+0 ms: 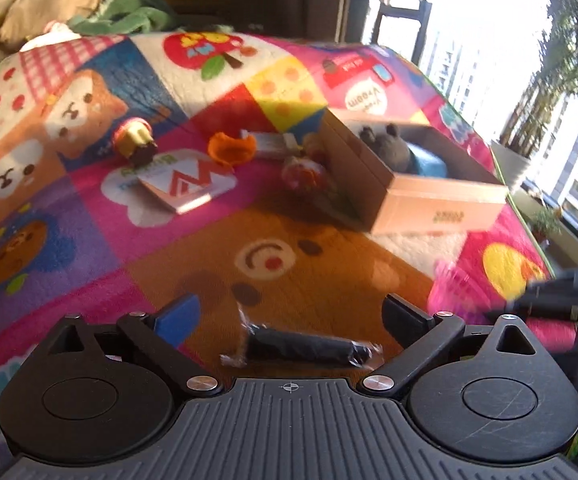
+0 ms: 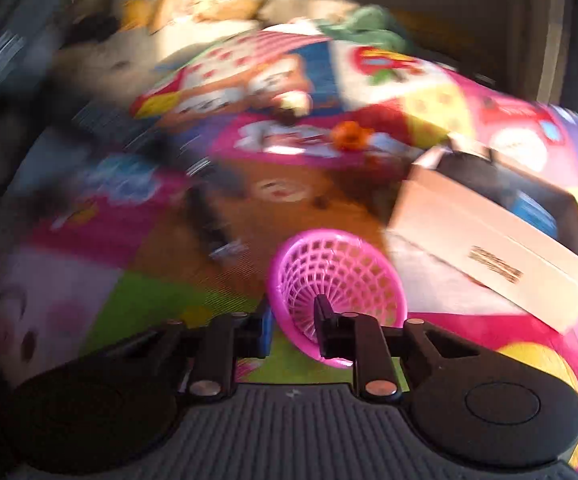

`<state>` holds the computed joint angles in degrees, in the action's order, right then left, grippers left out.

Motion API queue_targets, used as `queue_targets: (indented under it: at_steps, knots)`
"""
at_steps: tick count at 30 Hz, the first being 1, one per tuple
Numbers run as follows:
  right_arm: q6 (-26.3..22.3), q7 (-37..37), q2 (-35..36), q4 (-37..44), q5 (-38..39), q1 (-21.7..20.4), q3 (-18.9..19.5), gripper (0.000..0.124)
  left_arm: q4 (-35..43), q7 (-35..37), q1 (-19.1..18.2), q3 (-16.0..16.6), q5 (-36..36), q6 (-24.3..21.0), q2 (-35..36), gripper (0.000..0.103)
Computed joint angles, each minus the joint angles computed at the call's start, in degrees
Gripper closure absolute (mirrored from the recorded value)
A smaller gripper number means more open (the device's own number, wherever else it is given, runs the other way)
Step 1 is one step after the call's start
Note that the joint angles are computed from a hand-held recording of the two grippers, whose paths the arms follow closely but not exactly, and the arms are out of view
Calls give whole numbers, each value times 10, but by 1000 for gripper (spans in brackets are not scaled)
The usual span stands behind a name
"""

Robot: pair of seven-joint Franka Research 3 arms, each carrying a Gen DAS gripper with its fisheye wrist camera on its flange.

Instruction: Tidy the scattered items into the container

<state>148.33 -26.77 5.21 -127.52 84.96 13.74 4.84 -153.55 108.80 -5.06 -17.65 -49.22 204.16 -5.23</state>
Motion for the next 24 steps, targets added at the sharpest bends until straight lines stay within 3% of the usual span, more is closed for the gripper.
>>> queue_targets:
  at_steps: [5, 9, 10, 14, 17, 19, 22, 24]
  knots:
    - [-168, 307, 64, 96, -82, -64, -35, 113, 16, 12, -12, -3, 0, -22, 22, 1]
    - [-257, 414, 116, 149, -58, -127, -36, 109, 24, -63, -33, 25, 105, -35, 41, 1]
    - [-259, 426, 120, 153, -47, -138, -35, 99, 25, -102, -36, 35, 156, -36, 45, 1]
    - [-166, 387, 101, 123, 28, -148, -29, 71, 34, -287, -27, 66, 398, -10, 75, 1]
    - [-65, 325, 86, 104, 64, -134, -28, 65, 60, -248, -62, 80, 361, -5, 101, 1]
    - [0, 277, 83, 99, 90, -122, -27, 50, 72, -210, -89, 91, 325, -9, 109, 1]
    - [22, 224, 77, 89, 121, -119, -29, 30, 66, -242, -79, 91, 380, -16, 106, 1]
    - [12, 217, 71, 80, 114, -120, -33, 26, 57, -251, -75, 93, 404, -18, 98, 1]
